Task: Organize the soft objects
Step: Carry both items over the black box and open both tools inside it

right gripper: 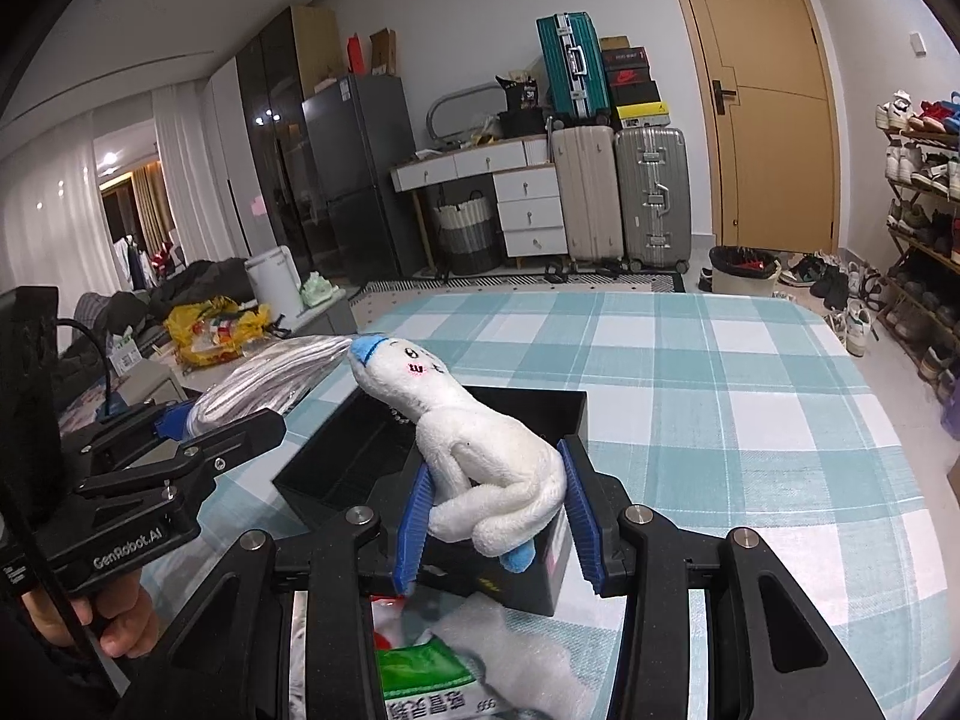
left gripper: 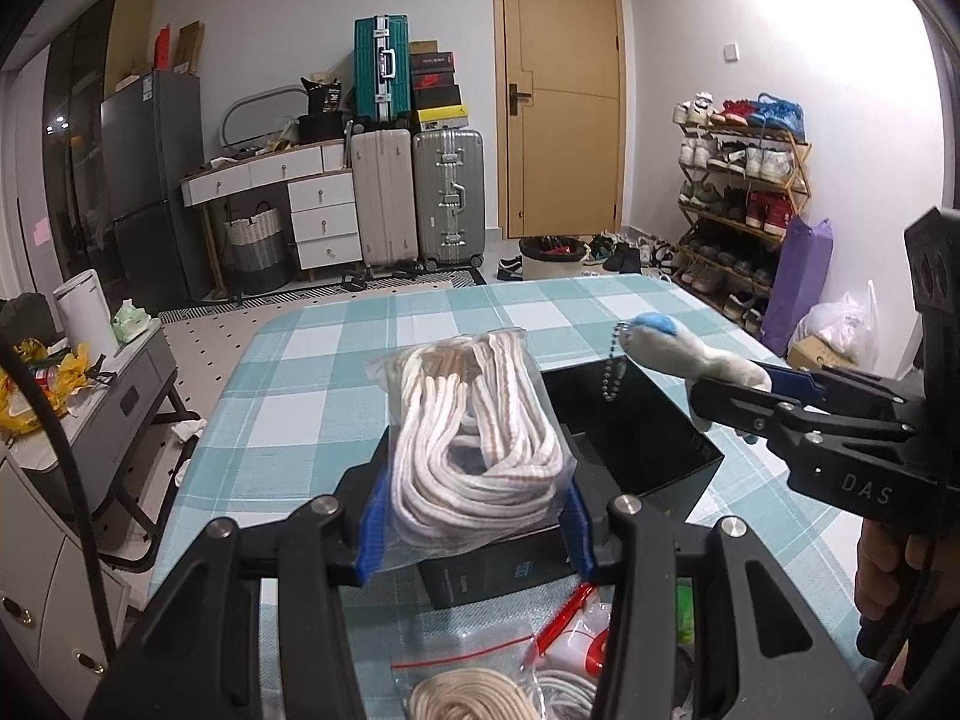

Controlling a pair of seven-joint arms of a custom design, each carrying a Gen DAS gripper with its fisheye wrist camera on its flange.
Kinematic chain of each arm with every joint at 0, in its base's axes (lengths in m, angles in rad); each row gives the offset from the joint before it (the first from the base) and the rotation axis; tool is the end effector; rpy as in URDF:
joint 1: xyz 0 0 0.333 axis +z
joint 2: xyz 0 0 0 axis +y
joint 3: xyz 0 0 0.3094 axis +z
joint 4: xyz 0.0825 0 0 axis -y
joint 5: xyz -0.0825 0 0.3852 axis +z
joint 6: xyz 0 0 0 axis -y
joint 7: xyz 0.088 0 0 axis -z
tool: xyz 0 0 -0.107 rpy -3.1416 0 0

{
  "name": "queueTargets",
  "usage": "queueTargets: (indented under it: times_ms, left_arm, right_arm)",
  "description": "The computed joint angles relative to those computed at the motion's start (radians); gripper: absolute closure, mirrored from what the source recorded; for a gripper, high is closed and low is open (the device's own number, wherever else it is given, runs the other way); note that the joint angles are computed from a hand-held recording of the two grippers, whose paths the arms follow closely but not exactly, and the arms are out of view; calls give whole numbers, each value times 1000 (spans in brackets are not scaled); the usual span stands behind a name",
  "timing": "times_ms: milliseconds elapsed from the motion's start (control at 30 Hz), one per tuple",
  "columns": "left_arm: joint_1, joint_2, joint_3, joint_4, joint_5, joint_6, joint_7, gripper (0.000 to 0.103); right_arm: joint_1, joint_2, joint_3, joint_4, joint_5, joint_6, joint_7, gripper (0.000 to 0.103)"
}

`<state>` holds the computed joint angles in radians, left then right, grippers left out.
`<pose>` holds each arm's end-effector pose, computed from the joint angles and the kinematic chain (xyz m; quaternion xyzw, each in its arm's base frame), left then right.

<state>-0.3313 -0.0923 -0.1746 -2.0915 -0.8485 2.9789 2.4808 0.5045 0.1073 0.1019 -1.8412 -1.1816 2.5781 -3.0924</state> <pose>0.5194 -0.2317 0.5557 -0.3855 0.7788 -0.4403 0.2257 0.5130 0.3723 0.5223 -0.5581 0.6642 -0.3185 0.3821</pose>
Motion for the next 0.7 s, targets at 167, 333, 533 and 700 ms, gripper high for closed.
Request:
queueTargets:
  times_ms: [167,333,533,700]
  left_arm:
    - [14,34,-17,23,67,-8,-59,58]
    - [32,61,-34,43,116,-20,-104,57]
    - [47,76,-49,48,162,-32,-150,57]
    - [57,87,-55,54,210,-43,-191,57]
  right_arm:
    - [5,37,-5,36,47,-32,-74,62]
    - [24,76,-18,79,76,-77,-147,62]
    - [38,112,-40,113,104,-73,-191,62]
    - [50,130,-54,131,121,-78,-216,62]
